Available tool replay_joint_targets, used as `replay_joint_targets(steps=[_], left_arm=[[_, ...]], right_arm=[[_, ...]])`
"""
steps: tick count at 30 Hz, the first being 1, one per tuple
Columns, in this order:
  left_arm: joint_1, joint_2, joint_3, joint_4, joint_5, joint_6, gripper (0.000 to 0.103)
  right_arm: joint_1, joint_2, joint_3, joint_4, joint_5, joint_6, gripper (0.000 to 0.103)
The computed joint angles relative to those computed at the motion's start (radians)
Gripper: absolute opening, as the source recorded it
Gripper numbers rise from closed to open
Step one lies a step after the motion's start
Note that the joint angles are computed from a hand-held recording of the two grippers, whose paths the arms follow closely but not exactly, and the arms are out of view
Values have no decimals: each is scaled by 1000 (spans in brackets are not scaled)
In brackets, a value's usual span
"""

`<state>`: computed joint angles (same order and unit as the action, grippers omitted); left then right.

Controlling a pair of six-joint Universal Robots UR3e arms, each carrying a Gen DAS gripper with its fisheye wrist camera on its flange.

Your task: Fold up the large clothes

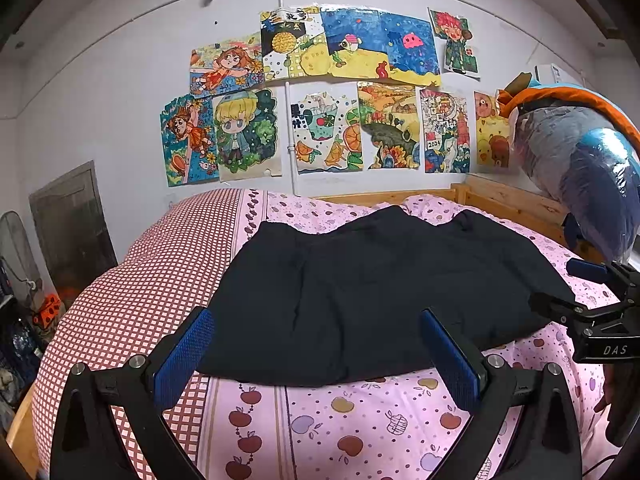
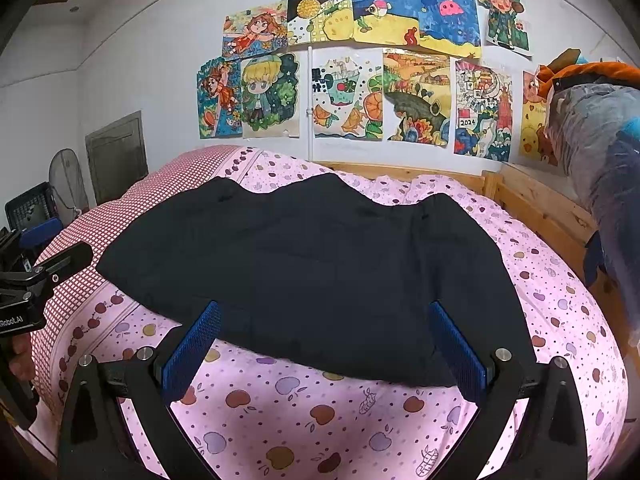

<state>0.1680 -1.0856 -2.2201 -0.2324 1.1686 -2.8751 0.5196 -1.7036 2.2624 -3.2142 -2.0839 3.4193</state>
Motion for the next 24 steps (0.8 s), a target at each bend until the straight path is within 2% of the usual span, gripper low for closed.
replay_joint_targets(steps=[8, 13, 20, 24], left_arm=[[5, 8, -6, -7, -7, -7, 103], [7, 27, -38, 37, -2, -18, 103], [9, 45, -41, 14, -19, 6, 103], [21, 68, -70, 51, -27, -10, 103]], right_arm=[[-16, -12, -1, 24, 24, 10, 101], [-35, -22, 4, 41, 46, 20, 101], [-35, -18, 2, 48, 53, 26, 101], [-33, -16, 2, 50, 53, 25, 101]])
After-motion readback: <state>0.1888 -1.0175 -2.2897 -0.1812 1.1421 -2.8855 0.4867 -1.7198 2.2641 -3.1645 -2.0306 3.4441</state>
